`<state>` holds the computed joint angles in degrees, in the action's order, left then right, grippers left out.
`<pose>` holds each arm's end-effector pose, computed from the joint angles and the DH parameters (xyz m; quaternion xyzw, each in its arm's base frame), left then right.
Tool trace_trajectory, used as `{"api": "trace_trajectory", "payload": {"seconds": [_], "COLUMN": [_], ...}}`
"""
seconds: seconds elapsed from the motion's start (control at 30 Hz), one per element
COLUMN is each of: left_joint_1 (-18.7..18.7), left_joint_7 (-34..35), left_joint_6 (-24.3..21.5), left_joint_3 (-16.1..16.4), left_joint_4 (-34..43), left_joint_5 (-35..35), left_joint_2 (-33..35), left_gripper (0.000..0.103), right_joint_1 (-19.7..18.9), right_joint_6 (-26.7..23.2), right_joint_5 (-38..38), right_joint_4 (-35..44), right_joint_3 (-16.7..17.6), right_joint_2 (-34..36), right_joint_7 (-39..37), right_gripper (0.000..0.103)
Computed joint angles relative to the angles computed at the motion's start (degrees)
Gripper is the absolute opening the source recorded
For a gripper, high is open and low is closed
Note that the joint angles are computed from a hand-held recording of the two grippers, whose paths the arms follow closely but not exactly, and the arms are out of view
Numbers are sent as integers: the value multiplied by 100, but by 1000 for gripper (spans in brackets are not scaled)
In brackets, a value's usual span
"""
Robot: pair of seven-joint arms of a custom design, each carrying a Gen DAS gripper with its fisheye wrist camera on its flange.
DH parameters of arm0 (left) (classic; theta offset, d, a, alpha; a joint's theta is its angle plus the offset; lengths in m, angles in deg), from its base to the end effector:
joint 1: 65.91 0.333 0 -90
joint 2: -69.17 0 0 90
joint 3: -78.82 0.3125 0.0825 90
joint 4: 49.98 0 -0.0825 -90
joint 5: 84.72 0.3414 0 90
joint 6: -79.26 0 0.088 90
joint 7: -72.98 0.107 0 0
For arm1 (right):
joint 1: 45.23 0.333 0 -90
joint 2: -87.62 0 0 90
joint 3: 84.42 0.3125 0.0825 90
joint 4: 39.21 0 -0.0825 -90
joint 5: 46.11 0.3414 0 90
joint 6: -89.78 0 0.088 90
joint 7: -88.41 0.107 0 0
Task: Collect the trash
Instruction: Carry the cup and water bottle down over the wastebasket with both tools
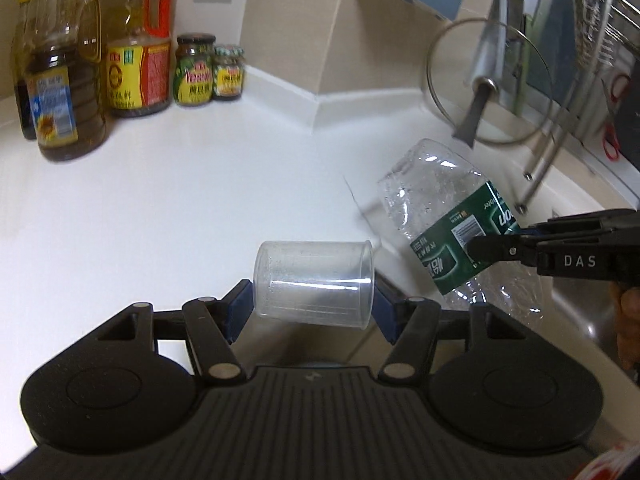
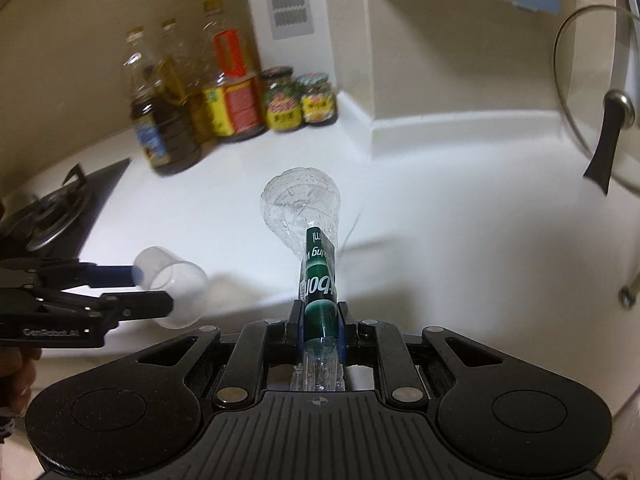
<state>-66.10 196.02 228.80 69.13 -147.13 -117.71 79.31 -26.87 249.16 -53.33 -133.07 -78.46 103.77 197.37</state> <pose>0.6164 -0.0863 0.5811 -0.5228 0.7434 -0.3862 0.1577 0.5968 0.2655 0.5687 -0.6952 0.5839 -0.1956 0.3708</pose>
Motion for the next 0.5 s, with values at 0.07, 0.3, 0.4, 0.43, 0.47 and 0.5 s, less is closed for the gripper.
{"api": "trace_trajectory", "payload": {"seconds": [0.07, 0.3, 0.4, 0.43, 0.47, 0.5], "left_joint_1": [55, -53, -121, -140, -158, -175], "left_joint_7": [175, 465, 435, 421, 358, 292], "left_joint_6": [-83, -265, -338, -319, -307, -288], "left_joint_3": [-4, 130, 173, 180, 185, 185], "left_joint_4": [-294, -1178, -1384, -1447, -1494, -1529], "left_joint_5": [-145, -261, -176, -149, -75, -11], "left_joint_2": [-222, -871, -923, -913, -887, -851], "left_gripper": [60, 60, 60, 60, 60, 60], "right_joint_1": [6, 106, 176, 218, 246, 257], "right_joint_6": [-32, -366, -495, -519, -571, -601], "right_joint_5": [112, 517, 533, 456, 396, 370], "right_joint_4": [-231, -730, -807, -819, -800, -773], "right_joint_3": [97, 296, 258, 223, 201, 192], "right_joint_2": [-135, -343, -266, -228, -170, -100], "right_joint_7": [-72, -466, -452, -395, -367, -353], "right_gripper": [15, 15, 15, 15, 15, 15]}}
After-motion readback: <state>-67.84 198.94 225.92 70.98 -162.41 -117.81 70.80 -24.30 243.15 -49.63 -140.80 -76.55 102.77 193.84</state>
